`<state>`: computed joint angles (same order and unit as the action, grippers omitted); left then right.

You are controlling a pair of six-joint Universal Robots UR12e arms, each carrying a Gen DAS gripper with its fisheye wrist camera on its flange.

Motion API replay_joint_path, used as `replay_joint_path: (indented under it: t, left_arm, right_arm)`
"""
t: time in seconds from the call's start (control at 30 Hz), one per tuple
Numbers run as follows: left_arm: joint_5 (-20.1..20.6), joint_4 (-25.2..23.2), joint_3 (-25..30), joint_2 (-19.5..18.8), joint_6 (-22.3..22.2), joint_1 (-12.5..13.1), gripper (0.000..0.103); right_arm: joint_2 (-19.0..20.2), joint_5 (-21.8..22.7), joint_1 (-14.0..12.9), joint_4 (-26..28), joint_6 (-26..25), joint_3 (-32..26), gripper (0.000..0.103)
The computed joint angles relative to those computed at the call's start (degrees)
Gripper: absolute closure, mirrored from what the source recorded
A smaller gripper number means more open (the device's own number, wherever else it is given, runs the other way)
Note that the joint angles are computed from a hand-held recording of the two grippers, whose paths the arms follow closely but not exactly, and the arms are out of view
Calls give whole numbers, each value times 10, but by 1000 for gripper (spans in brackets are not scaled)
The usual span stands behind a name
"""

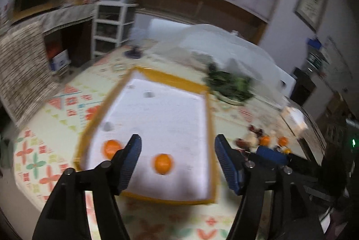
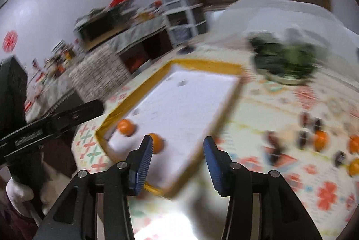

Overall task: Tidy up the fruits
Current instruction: 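Move both open tools back to the fruit on the tablecloth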

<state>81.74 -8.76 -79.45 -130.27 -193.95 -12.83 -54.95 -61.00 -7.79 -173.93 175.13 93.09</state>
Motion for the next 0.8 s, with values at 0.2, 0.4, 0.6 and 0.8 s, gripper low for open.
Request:
replay_joint_path:
  t: [0.2, 0.4, 0.6, 0.8]
  left_arm:
    - [-34, -38, 43, -25, 46, -33, 32]
    - [-50, -92, 106, -70, 76, -61, 34]
    - [-36, -140, 150, -100, 105, -80, 44]
    - [-48, -171, 188, -120, 144, -92, 44]
  right_arm:
    - [-28, -60, -66, -49, 62, 51, 52]
    - [-28, -86, -117, -48, 109, 68, 52]
    - [-8, -91, -125, -18, 98, 45, 52]
    - [18, -102, -119, 18, 78, 14, 52]
